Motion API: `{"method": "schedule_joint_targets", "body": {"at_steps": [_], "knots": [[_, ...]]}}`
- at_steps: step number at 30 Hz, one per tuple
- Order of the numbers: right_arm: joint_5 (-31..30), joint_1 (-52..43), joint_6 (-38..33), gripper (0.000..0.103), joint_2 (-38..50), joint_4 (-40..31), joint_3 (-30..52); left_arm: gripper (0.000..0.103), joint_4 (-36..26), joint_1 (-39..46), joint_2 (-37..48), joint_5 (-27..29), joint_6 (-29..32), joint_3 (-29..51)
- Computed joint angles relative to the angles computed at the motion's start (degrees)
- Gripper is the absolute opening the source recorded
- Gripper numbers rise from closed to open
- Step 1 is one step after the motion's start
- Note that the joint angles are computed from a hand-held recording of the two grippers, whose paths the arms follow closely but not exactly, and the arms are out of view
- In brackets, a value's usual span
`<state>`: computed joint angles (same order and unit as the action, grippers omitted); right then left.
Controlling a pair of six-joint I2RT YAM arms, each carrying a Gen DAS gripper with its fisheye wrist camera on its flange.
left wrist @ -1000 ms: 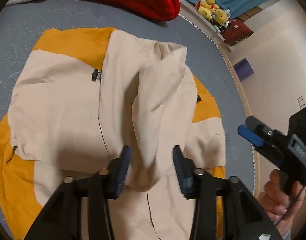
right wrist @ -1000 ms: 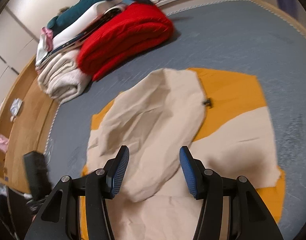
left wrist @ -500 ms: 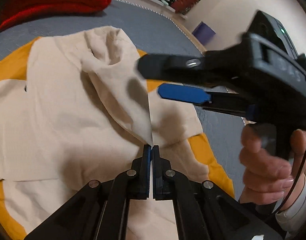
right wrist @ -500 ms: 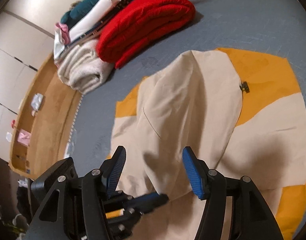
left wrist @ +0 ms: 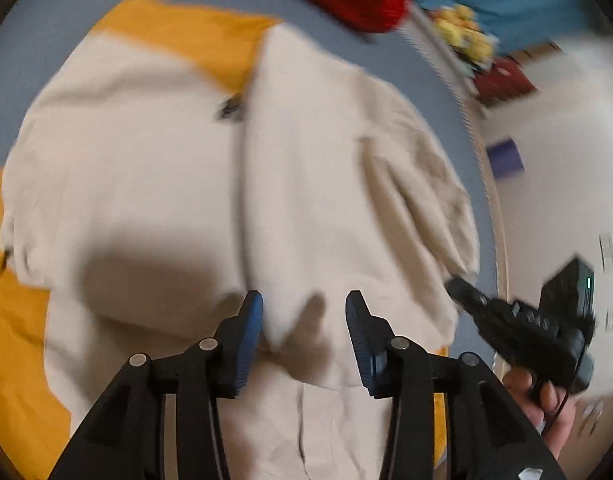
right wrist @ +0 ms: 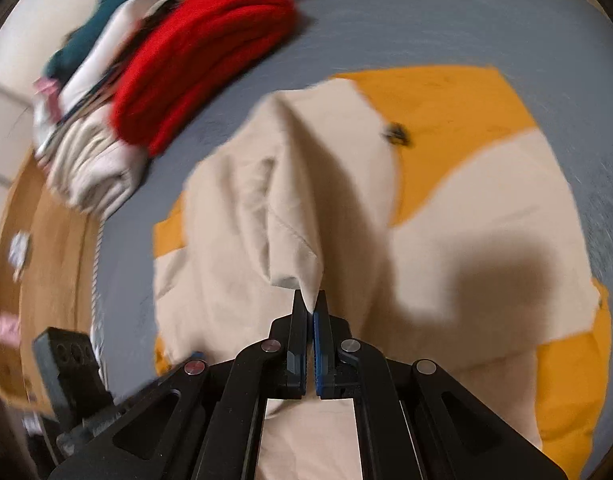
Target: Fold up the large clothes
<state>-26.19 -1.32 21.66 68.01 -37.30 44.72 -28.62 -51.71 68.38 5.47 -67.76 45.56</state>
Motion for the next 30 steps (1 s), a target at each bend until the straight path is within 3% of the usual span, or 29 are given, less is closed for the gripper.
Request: {"method": "schedule_joint_targets", "body": {"at_steps": [2,5,7,11,13,15,18,19,20,21,23,27,30], "knots": [[-0.45,-1.17,0.77,0.003,1.88,0.22,-0.58,0.040,3.80,1.56,-0.86,3.60,-2.32,-3.38],[-1.27,-1.46,0.82,0.003,3.16,0.75,-0.70,0.036,6.58,0.49,-0.31,4.24,-5.20,-4.63],[-1.51,-1.30,0.50,0.003,3.09,0.91,-0.65,0.000,6.72,-0.21,-0.13,3.65,-4.95,-3.42],[-3.96,-2.86,-0.39,0.002,1.17,1.58,-0.66,0.001,1.10,-1.04,-3.45,-4.59,1.79,2.41],[-7.95,-5.51,0.48,0.002,-2.71,3.86,-1.57,0.001,-2.47,-2.10,-6.51,-11.58,6.25,6.77],[-12.44,-7.57,2.60,0.002,-6.70,7.22,-2.59,0.001,-3.39,-2.45,-8.40,-15.07,9.01,8.15],[-15.47,-8.38,5.99,0.002,-9.23,11.62,-4.93,0.001,-4.34,-0.75,-6.33,-11.16,7.69,6.42],[-14.35,-7.67,6.03,0.002,-7.79,10.86,-5.27,0.001,-4.97,-0.18,-4.39,-8.48,6.76,5.94],[-12.36,-6.87,5.25,0.002,-5.66,9.10,-5.07,0.001,-5.43,0.97,-0.06,-2.30,5.10,4.41],[-7.81,-5.19,3.62,0.002,-2.25,5.89,-4.27,0.002,-4.14,1.23,2.53,1.09,3.16,2.33],[-0.19,-2.65,2.55,0.002,4.11,2.31,-4.10,0.008,-1.63,0.70,4.71,2.55,-0.74,-0.86],[0.58,-2.74,4.04,0.005,9.41,4.20,-5.93,0.015,-7.06,0.34,6.22,-1.13,1.36,3.70],[2.54,-0.99,4.65,0.012,8.44,4.28,-4.82,0.024,-15.21,-1.71,6.60,-9.12,3.47,10.36]]}}
